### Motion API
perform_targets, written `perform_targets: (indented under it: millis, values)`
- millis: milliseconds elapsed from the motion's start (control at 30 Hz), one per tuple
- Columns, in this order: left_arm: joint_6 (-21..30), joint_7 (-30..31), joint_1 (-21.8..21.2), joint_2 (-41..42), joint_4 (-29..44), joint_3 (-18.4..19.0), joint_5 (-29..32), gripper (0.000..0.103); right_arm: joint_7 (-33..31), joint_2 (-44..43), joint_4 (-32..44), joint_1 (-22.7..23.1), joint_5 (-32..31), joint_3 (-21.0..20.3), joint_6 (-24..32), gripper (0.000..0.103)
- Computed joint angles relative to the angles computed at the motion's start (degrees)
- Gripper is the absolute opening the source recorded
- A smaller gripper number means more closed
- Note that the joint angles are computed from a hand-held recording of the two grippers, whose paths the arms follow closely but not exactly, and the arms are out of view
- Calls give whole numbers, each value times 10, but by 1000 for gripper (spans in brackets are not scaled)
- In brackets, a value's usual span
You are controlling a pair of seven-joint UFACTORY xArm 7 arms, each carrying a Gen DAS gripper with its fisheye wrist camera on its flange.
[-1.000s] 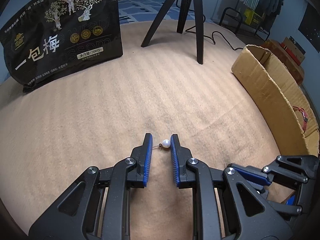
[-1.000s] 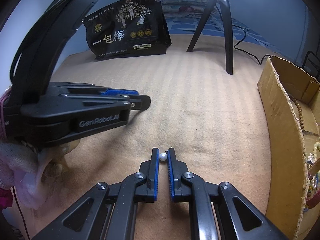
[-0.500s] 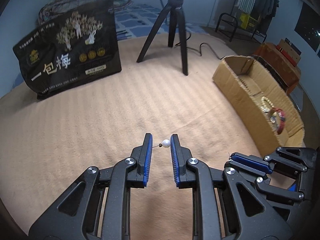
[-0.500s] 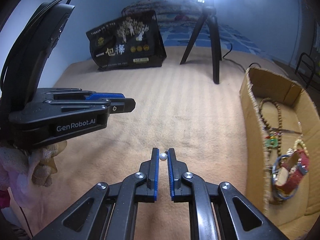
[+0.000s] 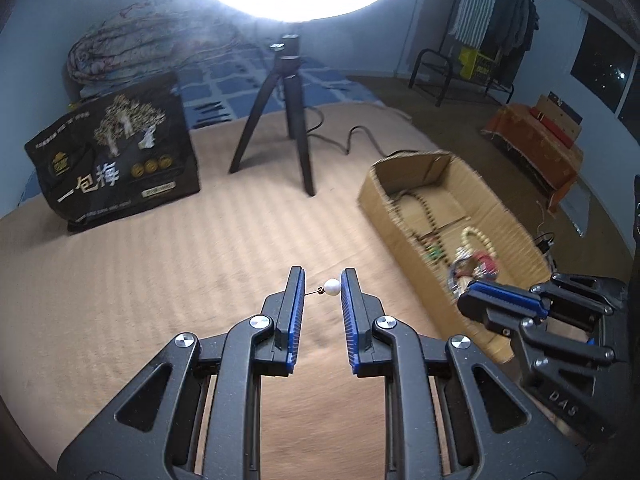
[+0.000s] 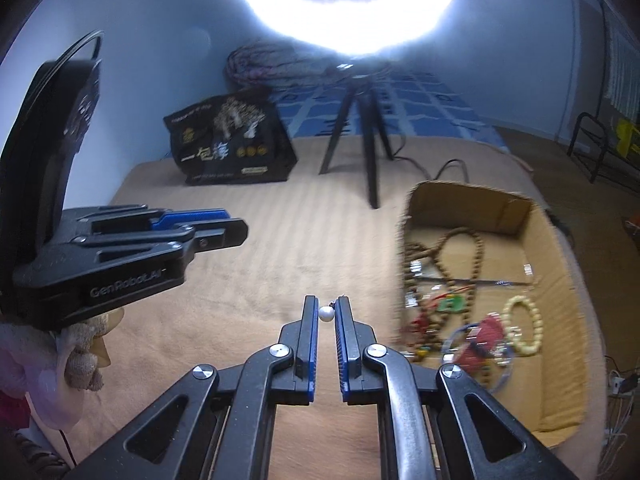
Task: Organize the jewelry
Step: 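Carry both pearl earrings into the cardboard box and open both tools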
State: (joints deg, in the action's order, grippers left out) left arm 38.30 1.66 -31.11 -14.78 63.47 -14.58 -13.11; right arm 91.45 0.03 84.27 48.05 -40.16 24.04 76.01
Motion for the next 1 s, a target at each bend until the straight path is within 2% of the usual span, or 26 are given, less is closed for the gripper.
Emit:
perform_targets:
  millis: [133, 500, 767, 1000]
  values:
    - [-1, -19, -6, 17, 26, -15, 10, 17, -4, -52, -34, -13, 22, 4, 14, 6]
    - [-5, -85, -35, 90, 110, -45, 59, 17, -18, -186, -126, -91, 87, 31, 5, 6]
    - [-5, -130, -60, 148, 165, -50, 102, 17, -34, -251, -178, -140, 131, 44, -21, 6]
    - [-4, -163, -76, 177, 193, -46, 127, 17, -61, -274, -198, -185, 160, 63, -41, 6]
